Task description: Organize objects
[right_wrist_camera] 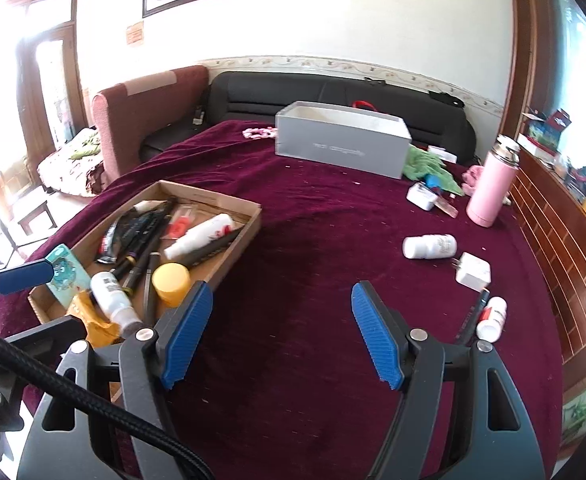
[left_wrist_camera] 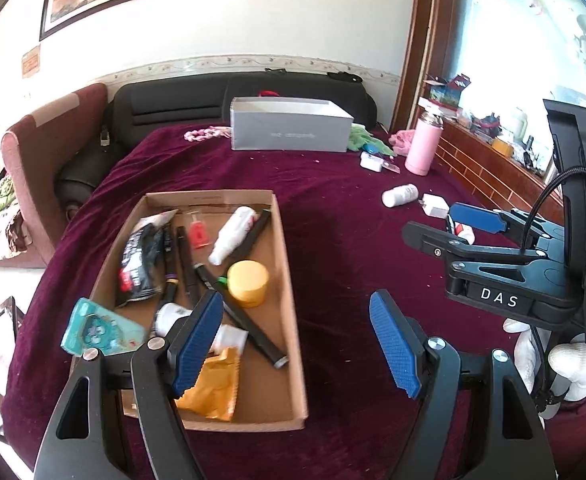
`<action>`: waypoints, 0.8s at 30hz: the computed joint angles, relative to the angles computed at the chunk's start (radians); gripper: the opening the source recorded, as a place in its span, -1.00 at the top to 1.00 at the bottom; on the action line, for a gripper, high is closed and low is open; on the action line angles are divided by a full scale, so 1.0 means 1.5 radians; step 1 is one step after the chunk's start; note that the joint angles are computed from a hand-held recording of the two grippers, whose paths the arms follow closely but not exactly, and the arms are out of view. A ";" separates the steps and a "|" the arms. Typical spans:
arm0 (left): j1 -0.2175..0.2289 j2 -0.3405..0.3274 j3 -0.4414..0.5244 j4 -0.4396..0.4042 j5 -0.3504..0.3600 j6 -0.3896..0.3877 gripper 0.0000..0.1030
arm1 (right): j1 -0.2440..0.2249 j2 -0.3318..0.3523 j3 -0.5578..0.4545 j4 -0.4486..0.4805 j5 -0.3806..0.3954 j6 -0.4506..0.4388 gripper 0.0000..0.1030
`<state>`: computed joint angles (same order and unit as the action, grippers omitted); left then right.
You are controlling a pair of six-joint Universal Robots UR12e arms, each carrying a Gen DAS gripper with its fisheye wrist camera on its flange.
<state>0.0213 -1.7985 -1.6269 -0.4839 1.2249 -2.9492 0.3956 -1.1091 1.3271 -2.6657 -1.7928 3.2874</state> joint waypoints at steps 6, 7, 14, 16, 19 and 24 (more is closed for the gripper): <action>-0.026 -0.015 0.023 -0.032 0.013 0.025 -0.37 | -0.018 -0.013 0.025 -0.006 0.000 0.017 -0.42; -0.030 -0.018 0.027 -0.037 0.015 0.027 -0.37 | -0.021 -0.016 0.030 -0.008 -0.001 0.021 -0.42; -0.057 -0.043 0.068 -0.067 0.016 0.041 -0.37 | -0.040 -0.025 0.050 -0.008 0.004 0.038 -0.42; -0.064 -0.050 0.078 -0.072 0.022 0.041 -0.37 | -0.044 -0.027 0.054 -0.006 0.005 0.043 -0.42; -0.065 -0.054 0.080 -0.061 0.016 0.019 -0.37 | -0.052 -0.028 0.057 0.003 0.015 0.053 -0.42; -0.071 -0.029 0.022 0.198 0.174 -0.021 -0.37 | -0.053 -0.027 0.062 -0.006 0.029 0.057 -0.42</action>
<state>-0.0858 -1.8427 -1.5939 -0.1872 1.4866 -2.9806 0.3155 -1.1503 1.4196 -2.6749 -1.7499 3.3726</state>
